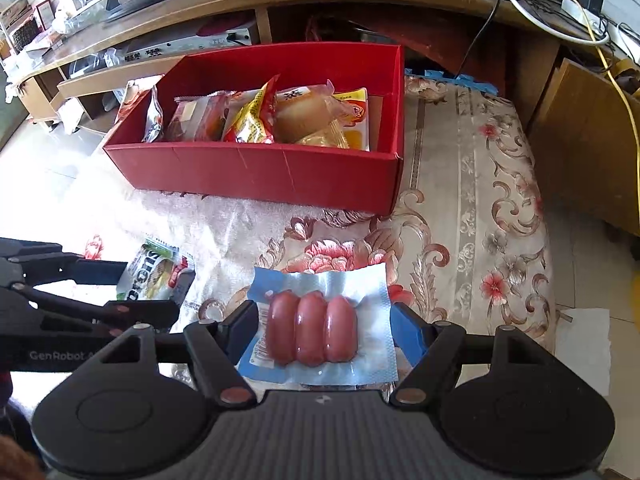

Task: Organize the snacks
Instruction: 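Carry the Kaprons packet and sausage pack over the red box with both grippers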

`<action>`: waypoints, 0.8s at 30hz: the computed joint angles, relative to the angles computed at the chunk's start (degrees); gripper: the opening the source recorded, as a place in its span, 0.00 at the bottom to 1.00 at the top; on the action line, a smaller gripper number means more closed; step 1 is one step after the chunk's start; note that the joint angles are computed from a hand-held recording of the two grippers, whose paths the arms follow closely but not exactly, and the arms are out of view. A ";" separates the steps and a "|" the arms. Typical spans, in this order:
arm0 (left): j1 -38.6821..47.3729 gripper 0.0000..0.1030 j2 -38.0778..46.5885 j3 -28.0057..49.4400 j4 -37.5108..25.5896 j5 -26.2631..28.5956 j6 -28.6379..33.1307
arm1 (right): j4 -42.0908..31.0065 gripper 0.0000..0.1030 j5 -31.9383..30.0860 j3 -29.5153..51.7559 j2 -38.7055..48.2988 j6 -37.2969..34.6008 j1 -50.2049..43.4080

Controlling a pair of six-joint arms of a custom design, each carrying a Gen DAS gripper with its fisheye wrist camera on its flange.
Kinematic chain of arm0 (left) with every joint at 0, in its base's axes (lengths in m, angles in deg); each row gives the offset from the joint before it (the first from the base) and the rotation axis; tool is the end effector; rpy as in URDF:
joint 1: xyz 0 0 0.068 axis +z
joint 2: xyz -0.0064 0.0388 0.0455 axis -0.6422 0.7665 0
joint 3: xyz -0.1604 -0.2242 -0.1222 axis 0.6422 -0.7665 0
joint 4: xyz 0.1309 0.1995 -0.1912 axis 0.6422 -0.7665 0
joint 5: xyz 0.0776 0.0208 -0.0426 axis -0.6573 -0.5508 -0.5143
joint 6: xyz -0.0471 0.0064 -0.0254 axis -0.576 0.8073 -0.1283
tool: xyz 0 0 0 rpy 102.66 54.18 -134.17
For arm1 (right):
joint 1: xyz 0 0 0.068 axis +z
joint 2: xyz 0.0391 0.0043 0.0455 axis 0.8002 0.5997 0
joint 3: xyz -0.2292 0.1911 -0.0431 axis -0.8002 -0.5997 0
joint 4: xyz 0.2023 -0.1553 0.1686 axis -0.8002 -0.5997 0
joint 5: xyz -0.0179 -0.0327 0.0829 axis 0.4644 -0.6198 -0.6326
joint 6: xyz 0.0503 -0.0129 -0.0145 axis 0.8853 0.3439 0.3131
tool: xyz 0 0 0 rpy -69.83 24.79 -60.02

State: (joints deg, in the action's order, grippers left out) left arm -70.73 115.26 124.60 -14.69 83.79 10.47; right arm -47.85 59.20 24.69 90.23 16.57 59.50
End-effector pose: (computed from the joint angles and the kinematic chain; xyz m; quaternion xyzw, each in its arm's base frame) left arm 0.2804 -0.1687 0.1567 0.1540 0.9627 -0.1017 0.1979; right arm 0.2812 0.0355 0.1533 -0.0596 0.9681 0.0740 0.2319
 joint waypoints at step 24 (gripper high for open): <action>1.10 0.63 -2.23 1.04 1.61 -2.06 -0.53 | 1.31 0.70 -0.96 2.80 0.44 1.80 1.43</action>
State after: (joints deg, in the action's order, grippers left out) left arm -69.63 113.03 125.64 -13.08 81.73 9.93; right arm -46.54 58.23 27.49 90.68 18.37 60.93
